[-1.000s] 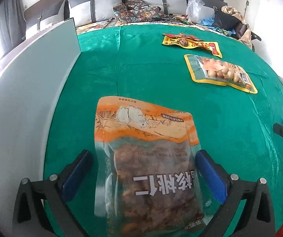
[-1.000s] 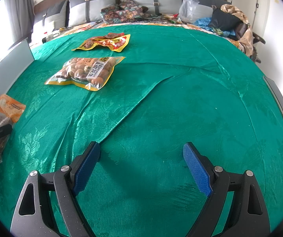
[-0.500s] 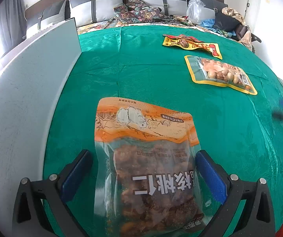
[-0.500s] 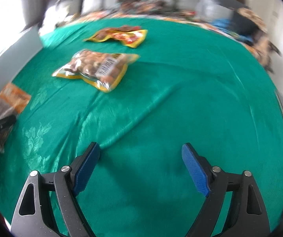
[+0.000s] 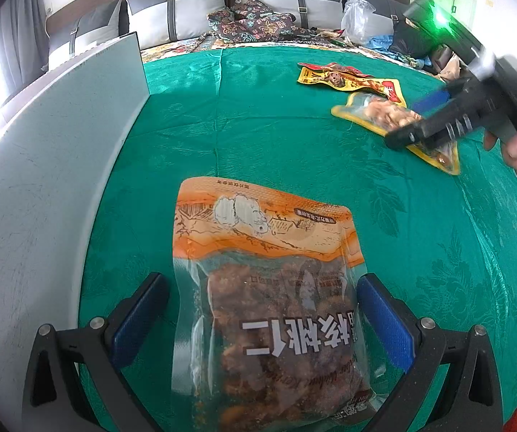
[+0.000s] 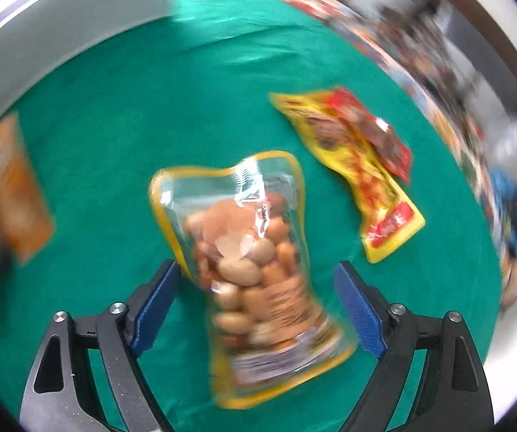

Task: Organize snacks
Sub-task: 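Grasp the yellow-edged peanut bag with the right gripper while the left gripper holds the walnut bag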

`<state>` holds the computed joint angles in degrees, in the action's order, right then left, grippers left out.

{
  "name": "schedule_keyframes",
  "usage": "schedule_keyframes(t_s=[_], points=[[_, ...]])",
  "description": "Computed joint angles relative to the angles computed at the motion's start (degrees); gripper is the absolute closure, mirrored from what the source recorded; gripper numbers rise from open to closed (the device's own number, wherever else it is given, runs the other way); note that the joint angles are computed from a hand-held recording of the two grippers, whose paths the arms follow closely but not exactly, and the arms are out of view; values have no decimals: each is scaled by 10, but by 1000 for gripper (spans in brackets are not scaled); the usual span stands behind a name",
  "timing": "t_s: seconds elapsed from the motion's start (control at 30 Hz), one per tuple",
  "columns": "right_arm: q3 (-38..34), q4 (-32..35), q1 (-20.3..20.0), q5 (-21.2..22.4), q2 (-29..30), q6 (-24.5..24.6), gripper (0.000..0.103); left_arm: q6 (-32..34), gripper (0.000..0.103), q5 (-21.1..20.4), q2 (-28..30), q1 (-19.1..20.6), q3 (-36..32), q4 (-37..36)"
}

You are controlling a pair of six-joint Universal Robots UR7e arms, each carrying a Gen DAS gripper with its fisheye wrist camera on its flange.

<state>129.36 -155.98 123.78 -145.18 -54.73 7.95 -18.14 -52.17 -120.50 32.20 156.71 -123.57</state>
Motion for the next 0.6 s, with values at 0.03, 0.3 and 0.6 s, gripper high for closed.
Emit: schedule_keyframes(t_s=[0.03, 0.3, 0.6], points=[[1, 14, -16, 27, -18, 39, 17, 0, 0, 0, 0, 0, 0, -1], [78, -31, -50, 124, -101, 252, 42, 0, 0, 0, 5, 1, 0, -6], [161, -42, 114, 33, -47, 460, 39, 0, 0, 2, 6, 1, 0, -6]])
